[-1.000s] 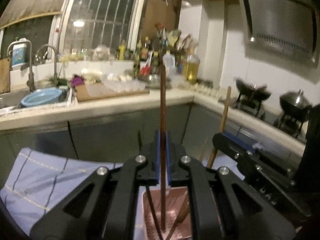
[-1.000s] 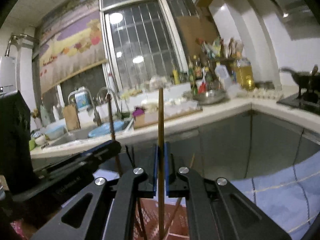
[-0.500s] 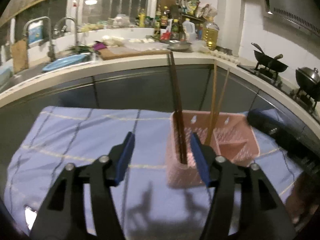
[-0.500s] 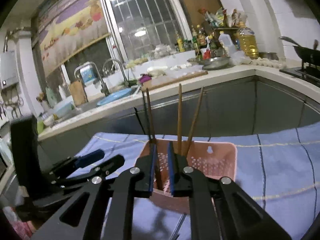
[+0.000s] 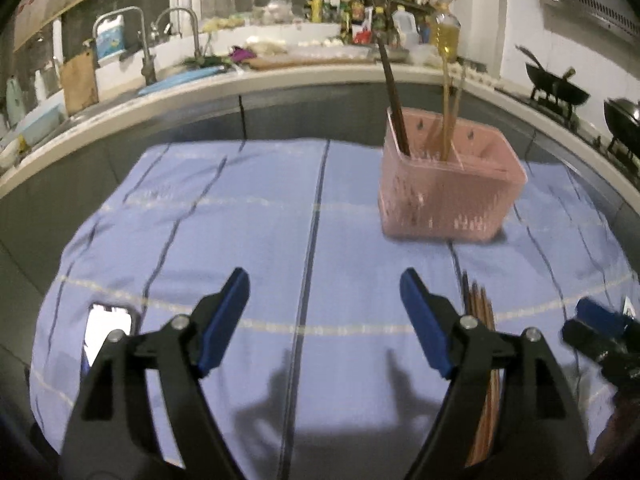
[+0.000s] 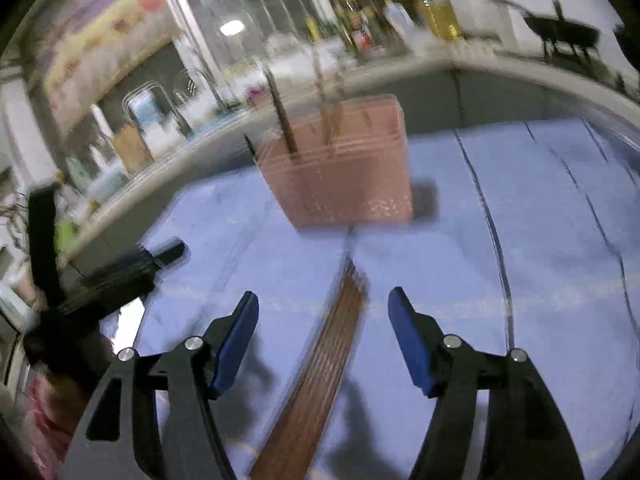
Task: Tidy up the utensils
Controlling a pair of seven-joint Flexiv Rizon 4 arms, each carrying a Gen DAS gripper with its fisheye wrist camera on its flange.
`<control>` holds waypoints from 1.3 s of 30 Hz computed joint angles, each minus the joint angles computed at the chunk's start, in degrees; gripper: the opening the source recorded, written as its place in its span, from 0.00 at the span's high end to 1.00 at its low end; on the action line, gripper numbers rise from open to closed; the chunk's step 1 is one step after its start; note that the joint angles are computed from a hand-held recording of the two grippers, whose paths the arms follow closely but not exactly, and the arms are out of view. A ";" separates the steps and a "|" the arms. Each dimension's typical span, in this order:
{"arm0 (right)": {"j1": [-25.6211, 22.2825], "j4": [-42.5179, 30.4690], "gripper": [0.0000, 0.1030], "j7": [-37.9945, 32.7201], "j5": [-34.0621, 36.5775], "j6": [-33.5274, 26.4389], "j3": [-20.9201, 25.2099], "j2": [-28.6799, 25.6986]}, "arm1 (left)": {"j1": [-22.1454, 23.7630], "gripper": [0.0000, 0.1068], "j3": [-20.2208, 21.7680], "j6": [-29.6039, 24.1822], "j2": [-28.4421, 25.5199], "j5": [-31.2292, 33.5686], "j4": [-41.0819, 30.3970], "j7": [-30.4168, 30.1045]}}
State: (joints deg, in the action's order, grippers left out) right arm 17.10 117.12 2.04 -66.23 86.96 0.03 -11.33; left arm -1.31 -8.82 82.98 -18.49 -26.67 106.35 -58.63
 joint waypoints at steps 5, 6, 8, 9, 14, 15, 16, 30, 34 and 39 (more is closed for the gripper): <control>1.39 2.81 0.56 -15.98 18.22 -9.96 7.04 -0.19 | 2.81 0.45 -5.30 -2.50 3.05 -6.61 7.24 10.76; 1.94 2.94 0.57 -17.82 20.47 -10.77 7.51 -0.37 | 2.78 0.48 -5.62 -3.43 3.42 -8.27 7.98 12.79; 3.15 2.80 0.59 -20.47 23.87 -11.99 8.04 -0.83 | 3.03 0.60 -6.71 -6.68 4.53 -12.75 9.72 17.55; 3.87 3.01 0.60 -20.95 24.22 -12.45 7.73 -0.84 | 2.89 0.61 -6.79 -8.20 4.88 -14.51 10.22 19.31; 7.27 2.22 0.60 -20.26 18.77 -16.70 5.24 -1.05 | 0.99 0.61 -6.69 -12.64 6.77 -22.49 12.40 28.62; 7.88 1.91 0.60 -19.91 15.92 -18.57 4.69 -0.97 | 0.16 0.61 -6.09 -12.69 6.71 -22.33 12.41 28.98; 8.22 1.69 0.60 -19.30 13.51 -20.78 4.38 -0.78 | -0.92 0.61 -5.36 -12.79 6.45 -21.18 12.19 28.63; 3.64 4.27 0.60 -16.14 15.16 -12.57 6.11 0.38 | -6.53 0.61 0.48 -10.06 3.47 -8.44 10.32 19.30; 4.56 4.33 0.60 -17.01 17.13 -11.18 5.87 0.11 | -5.88 0.61 0.31 -10.06 3.42 -7.63 10.22 17.94; 5.13 3.55 0.60 -18.45 18.85 -10.78 5.57 -0.82 | -5.69 0.61 0.32 -8.61 3.37 -6.55 10.49 16.63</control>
State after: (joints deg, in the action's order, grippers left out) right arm 22.23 120.67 -16.41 -47.38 76.18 5.60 -12.15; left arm -7.01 -8.49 74.37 -15.12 -33.22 116.84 -42.01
